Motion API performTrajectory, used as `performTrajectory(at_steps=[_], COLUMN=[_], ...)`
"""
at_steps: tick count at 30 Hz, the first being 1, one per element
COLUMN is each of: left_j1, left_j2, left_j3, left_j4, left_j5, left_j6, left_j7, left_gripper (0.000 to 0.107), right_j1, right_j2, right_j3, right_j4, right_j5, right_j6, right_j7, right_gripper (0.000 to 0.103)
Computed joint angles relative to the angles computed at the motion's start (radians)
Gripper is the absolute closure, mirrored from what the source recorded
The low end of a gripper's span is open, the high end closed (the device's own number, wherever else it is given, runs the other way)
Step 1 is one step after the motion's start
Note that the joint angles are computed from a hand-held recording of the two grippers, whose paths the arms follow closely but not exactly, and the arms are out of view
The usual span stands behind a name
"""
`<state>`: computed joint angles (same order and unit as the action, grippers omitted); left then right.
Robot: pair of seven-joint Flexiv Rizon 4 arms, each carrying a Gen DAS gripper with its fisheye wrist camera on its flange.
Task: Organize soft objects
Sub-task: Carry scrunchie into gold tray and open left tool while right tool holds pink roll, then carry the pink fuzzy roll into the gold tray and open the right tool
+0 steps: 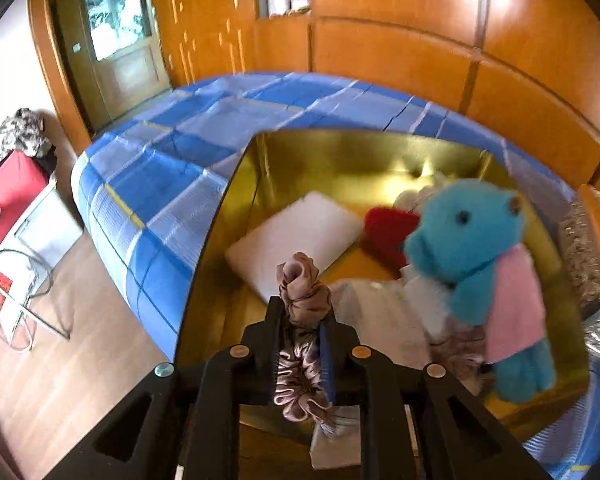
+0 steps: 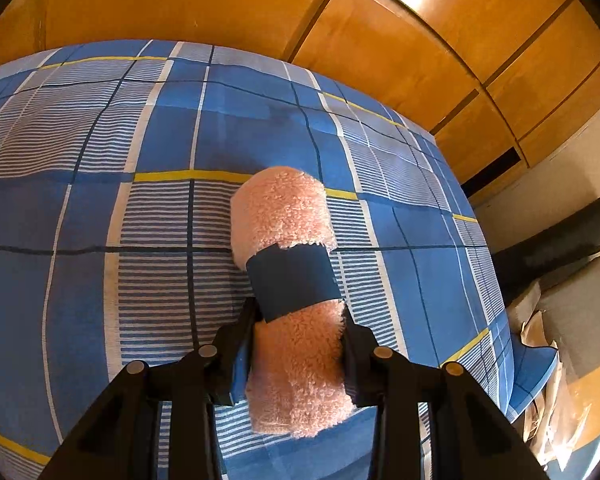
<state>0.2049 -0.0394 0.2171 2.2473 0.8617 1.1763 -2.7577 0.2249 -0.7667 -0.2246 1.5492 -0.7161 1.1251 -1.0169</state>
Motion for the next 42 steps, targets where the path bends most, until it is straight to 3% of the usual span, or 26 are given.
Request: performTrajectory(at_steps=[9,18,25,35,39,42], left_j1=[-0.034,-0.03,-0.023,-0.004,0.008,0.017], left_j2=[0.066,0.174,0.207,0.222,0.227,0.235], left_j3=[-0.039,-0.115,-0.155,-0.158,-0.155,-0.154], left_j4=[-0.014,-0.007,-0.003,0.01,0.024,0.036], left_j5=[0.129,0.192,0.208,0.205,0.197,0.19], left_j6=[-0.103,-0.144,-0.13,-0.099,-0.087,-0.087], left_j7=[-0.13,-0.149,-0.131,-0.095,-0.086,-0.088], left_gripper=[0.082,0.07,0.064,0.057,0.056,0.054], right_j1=[0.003,-0.005,-0.049,0.01,0.03,0.038], right_j2=[-0.003,0.0,0.011,0.098,0.149,0.189], right_j3=[-0.006,0.014,0.15,0.242,0.352,0.483], right_j4=[-0.002,-0.011,-0.07,-0.186,-0.22,-0.22], right_j5=[-0.01,0.016,0.179,0.29,0.372,0.481], right_j6=[0.004,-0.018,-0.098,-0.054,-0.026,-0.038], right_j7=[-0.002,-0.01,-0.121,-0.254,-0.406,-0.585], right_gripper=[0.068,0.071,0.072,0.072,0.071,0.071])
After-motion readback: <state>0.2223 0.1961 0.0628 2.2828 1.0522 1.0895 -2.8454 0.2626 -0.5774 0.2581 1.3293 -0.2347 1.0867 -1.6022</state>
